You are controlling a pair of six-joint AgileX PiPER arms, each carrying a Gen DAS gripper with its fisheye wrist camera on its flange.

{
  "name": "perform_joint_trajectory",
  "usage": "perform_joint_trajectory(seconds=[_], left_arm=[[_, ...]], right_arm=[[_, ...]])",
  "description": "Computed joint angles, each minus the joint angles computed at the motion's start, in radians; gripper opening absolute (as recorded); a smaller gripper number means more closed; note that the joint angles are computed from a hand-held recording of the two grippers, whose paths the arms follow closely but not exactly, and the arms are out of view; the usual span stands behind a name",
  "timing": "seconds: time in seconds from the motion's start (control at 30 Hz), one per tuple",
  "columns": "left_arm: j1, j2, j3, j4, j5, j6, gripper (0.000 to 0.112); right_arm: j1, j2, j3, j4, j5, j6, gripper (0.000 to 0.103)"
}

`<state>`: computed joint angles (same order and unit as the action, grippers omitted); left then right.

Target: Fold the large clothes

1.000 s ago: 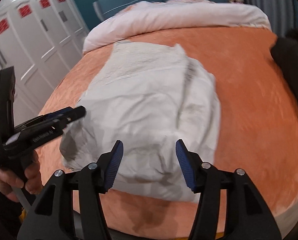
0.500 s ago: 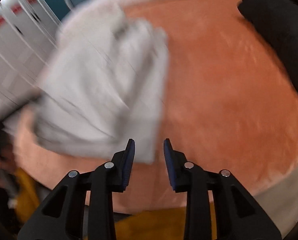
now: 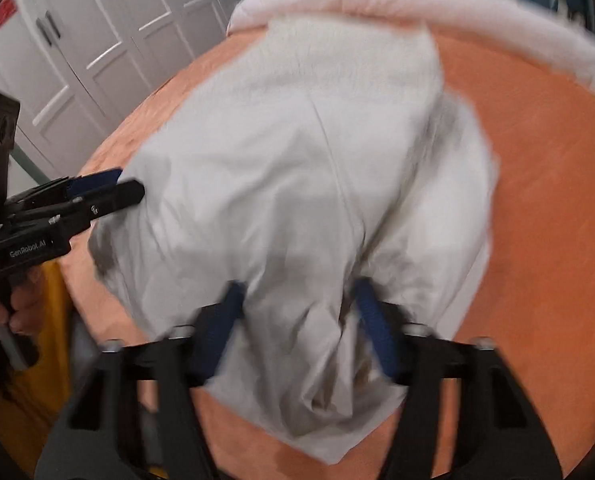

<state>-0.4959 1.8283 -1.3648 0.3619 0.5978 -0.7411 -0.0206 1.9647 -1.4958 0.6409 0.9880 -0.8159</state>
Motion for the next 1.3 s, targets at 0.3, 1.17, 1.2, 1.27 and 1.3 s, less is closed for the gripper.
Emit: perform_joint_trajectory(seconds=[0.3,1.17,1.2,1.27,1.3], left_arm=[[-0.028,-0.002,0.009,-0.002,-0.026,0.048,0.06],[-0.035,0.171,-0.404,0.075,0.212,0.053,0.061],[-0.029,0.193,-0.437,0.059,0.231,0.065,0.061],[-0.018,0.239,-0.492,0.024,0.263,0.091,0.061],[-0.012,0.259,-0.515,0.007,0.278,0.106,0.061]], right_arm=[[-0.195,-0.248,0.421,0.296,-0.089,-0.087,0.0],[0.164,0.065,-0.282,-0.472,-0.148,0.877,0.001],[0.174,0.101,-0.314,-0.48,-0.134,0.894,0.0],[0.18,0.136,-0.343,-0.5,-0.102,0.902,0.0],[0.18,0.146,-0.345,-0.504,-0.093,0.896,0.0]])
